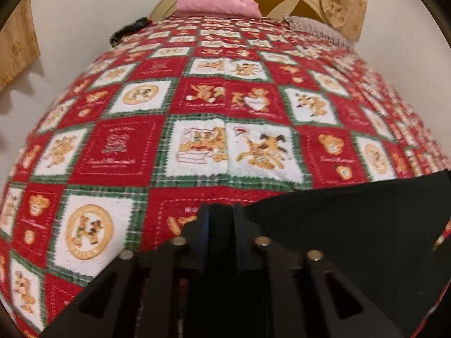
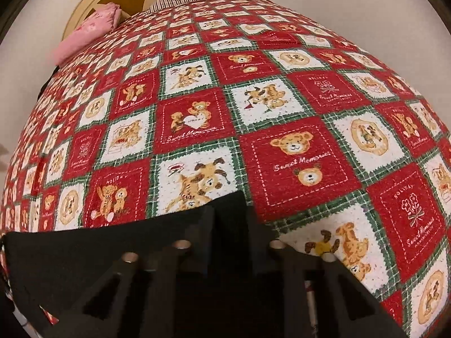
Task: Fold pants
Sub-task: 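Close the left gripper on the pants edge while the right gripper closes on it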
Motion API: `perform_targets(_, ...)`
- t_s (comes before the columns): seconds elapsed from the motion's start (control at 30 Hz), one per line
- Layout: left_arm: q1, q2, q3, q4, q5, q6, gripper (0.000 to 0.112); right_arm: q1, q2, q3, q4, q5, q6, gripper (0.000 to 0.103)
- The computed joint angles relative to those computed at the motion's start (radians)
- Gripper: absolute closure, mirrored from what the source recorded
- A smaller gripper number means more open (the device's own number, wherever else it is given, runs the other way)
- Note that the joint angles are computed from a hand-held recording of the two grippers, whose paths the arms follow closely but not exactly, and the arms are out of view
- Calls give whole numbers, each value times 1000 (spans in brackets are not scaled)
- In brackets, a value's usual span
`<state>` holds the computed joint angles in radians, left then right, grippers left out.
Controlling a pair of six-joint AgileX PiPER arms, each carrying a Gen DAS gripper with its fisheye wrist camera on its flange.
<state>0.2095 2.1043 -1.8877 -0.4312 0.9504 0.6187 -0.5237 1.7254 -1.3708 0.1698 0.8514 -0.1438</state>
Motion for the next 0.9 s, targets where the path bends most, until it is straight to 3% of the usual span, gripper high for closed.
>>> perform_targets(0.13, 4, -54, 72, -47, -54, 59, 98, 3, -85, 45, 37, -44, -35, 95)
perform_targets(0.4, 87, -102, 96, -235, -9, 155, 98, -22, -325, 181, 184, -117, -180, 95)
perform_targets(0.53, 139, -151, 165, -366, 6, 258, 98, -91, -471, 286, 346, -122, -369, 96)
perform_targets(0.73, 284, -242, 338, -693, 114, 554, 98, -372, -698, 486, 731, 5, -789, 96)
perform_targets(0.9, 394, -273, 450, -792, 230, 674, 98, -769, -806, 622, 927, 313, -1050, 96)
